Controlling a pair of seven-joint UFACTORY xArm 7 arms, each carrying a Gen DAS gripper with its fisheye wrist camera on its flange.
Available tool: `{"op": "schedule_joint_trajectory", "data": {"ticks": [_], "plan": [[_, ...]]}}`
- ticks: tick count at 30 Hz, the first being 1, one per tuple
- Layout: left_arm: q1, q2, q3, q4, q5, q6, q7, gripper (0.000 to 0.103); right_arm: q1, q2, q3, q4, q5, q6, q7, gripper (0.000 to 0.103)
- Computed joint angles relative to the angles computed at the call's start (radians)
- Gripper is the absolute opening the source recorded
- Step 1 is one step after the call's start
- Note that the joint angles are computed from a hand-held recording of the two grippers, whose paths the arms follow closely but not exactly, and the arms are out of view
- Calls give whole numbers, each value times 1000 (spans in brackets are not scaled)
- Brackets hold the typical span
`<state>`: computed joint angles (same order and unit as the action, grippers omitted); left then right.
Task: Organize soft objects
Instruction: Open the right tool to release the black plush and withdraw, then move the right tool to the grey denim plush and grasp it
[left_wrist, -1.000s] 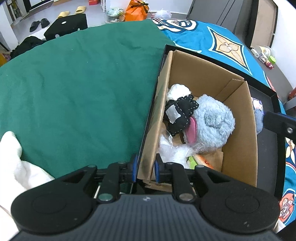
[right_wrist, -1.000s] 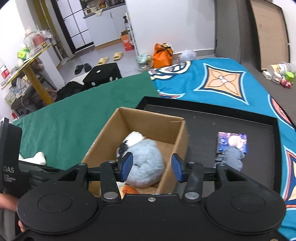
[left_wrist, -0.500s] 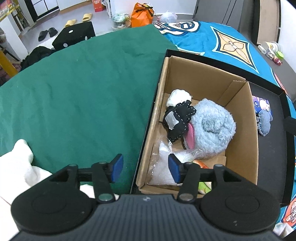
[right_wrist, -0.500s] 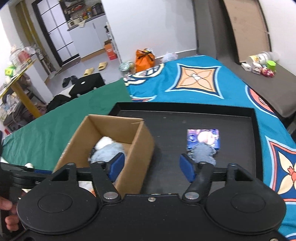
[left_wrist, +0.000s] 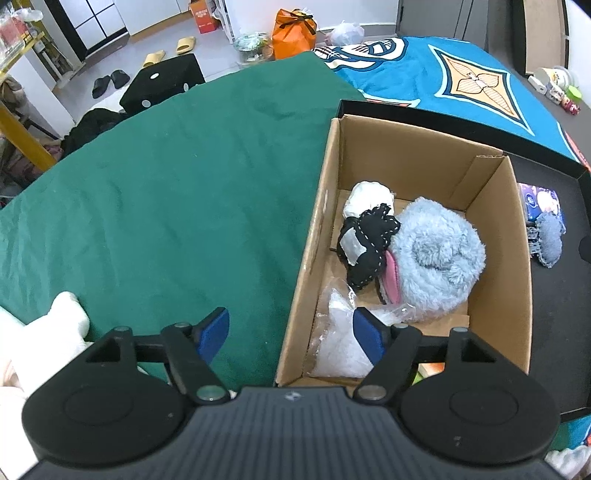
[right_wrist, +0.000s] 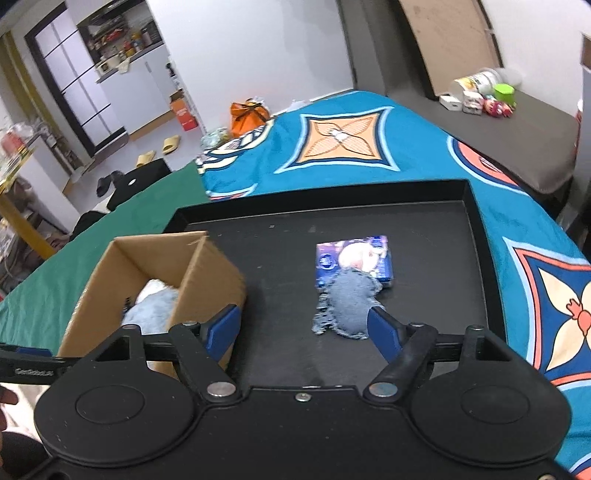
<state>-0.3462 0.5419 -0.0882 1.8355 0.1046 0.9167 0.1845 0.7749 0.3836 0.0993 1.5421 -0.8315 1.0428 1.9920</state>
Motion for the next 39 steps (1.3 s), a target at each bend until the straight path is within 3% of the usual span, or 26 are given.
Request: {"op": "schedule_joint_trajectory", "data": {"ticks": [11,16,26,31,34,39], "plan": [[-43,25,32,19,90,-37,-54,73,-30,-48,-7,-173,-105,-123,227,57],[-59,47,44,50,125,-34,-88,73,-44,-32,-10,-194,-149,-138,270,55],[-86,70,57,83,172,-15,-109,73,-56,-5,-21,-216,-141,-184,280,50],[-88,61,53,72,180,-22,-105,73,-53,7,-23,-203,-141,-166,260,29],[-85,47,50,59,178,-28,-101,73,-59,-13,-22,-227,-136,-200,297,26],[-70,16,41,32,162,-42,-90,73,-52,-49,-5,-238,-125,-163,304,26]]}}
